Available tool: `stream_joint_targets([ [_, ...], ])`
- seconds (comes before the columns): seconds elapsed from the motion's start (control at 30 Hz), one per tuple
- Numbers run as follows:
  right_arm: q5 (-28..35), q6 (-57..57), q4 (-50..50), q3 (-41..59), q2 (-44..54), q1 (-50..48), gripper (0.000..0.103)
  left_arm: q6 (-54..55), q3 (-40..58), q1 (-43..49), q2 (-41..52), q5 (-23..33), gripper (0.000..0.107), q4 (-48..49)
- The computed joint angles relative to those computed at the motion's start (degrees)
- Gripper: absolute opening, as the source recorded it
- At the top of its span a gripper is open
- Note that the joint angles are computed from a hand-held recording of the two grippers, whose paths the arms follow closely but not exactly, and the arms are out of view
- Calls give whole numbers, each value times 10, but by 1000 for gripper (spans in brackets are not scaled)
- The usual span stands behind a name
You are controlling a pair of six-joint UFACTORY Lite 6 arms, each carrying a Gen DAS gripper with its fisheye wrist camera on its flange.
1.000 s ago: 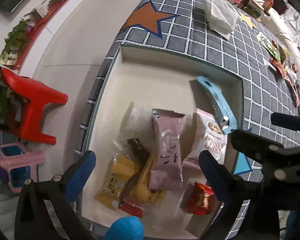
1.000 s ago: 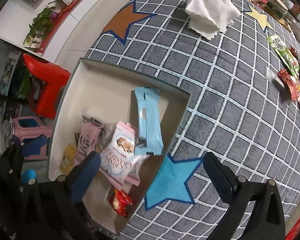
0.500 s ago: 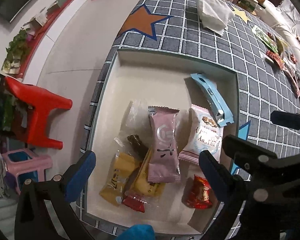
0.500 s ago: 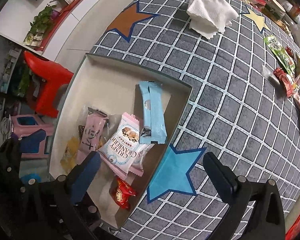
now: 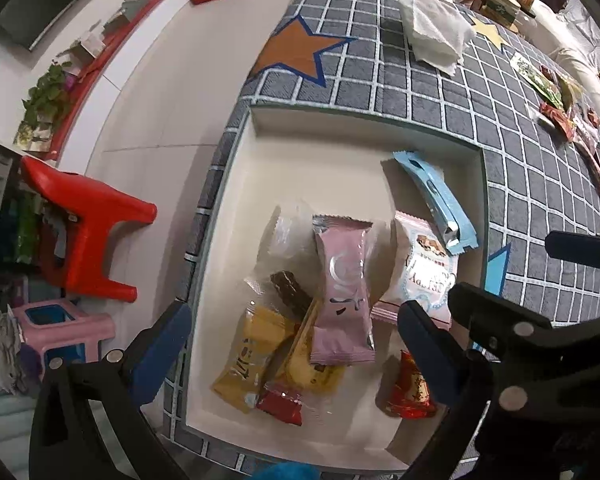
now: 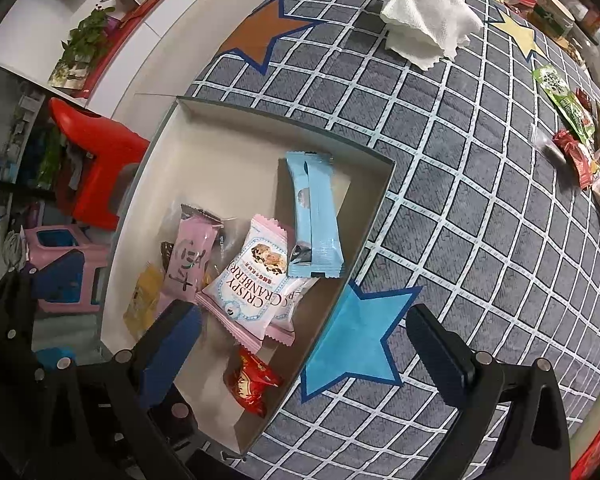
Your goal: Organize snacks
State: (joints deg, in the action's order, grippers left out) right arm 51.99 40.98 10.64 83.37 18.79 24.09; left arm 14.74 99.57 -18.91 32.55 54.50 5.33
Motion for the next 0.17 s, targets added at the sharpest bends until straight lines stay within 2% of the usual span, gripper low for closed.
stream_joint_targets([
  [0.17,2,-1,1,3,2,-1,103,-2,-4,1,-2,-3,103,2],
])
